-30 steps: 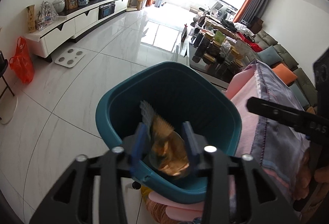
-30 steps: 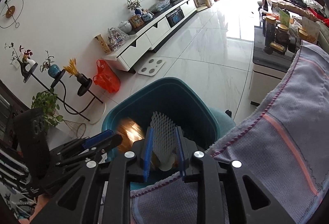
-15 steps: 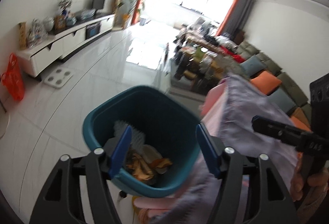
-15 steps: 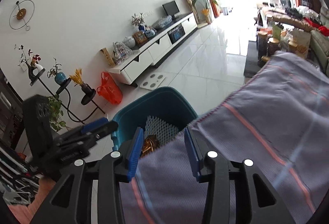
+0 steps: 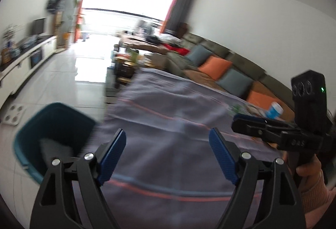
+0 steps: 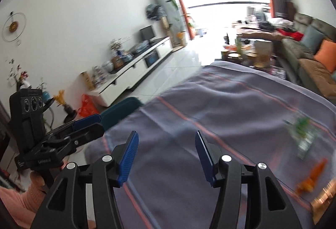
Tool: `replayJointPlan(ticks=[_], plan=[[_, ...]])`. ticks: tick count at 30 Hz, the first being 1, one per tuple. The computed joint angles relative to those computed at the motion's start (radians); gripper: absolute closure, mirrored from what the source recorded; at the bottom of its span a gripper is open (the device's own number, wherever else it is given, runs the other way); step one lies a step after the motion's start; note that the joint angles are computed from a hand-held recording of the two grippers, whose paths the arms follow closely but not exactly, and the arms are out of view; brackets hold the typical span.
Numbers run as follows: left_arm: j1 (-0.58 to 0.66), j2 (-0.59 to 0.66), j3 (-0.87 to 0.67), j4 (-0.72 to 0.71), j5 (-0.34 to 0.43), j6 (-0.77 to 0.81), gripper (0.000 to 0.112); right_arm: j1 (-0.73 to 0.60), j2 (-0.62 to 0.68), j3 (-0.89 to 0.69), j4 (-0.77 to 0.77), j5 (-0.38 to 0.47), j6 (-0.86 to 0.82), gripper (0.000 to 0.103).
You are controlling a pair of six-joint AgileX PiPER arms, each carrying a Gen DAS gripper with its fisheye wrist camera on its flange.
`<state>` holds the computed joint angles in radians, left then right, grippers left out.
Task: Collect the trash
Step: 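Move both tools back over the table toward the remaining trash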
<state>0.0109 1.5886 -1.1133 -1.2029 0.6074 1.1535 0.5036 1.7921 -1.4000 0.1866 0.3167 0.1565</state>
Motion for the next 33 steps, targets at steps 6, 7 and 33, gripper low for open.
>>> replayJointPlan(ticks=[6, 7, 33], plan=[[-0.182, 0.062, -0.036, 0.027, 0.006, -0.033, 0.030, -0.063, -0.171, 0.240, -0.271, -0.056, 0.312, 0.047], [-0.209, 0.071, -0.045, 0.030, 0.006, -0.038, 0.030, -0.075, -0.195, 0.271, -0.318, -0.061, 0.364, 0.047], [-0.634, 0.524, -0.743, 0.474, 0.203, -0.532, 0.032, -0.556, -0.590, 0.764, -0.494, -0.103, 0.559, 0.038]])
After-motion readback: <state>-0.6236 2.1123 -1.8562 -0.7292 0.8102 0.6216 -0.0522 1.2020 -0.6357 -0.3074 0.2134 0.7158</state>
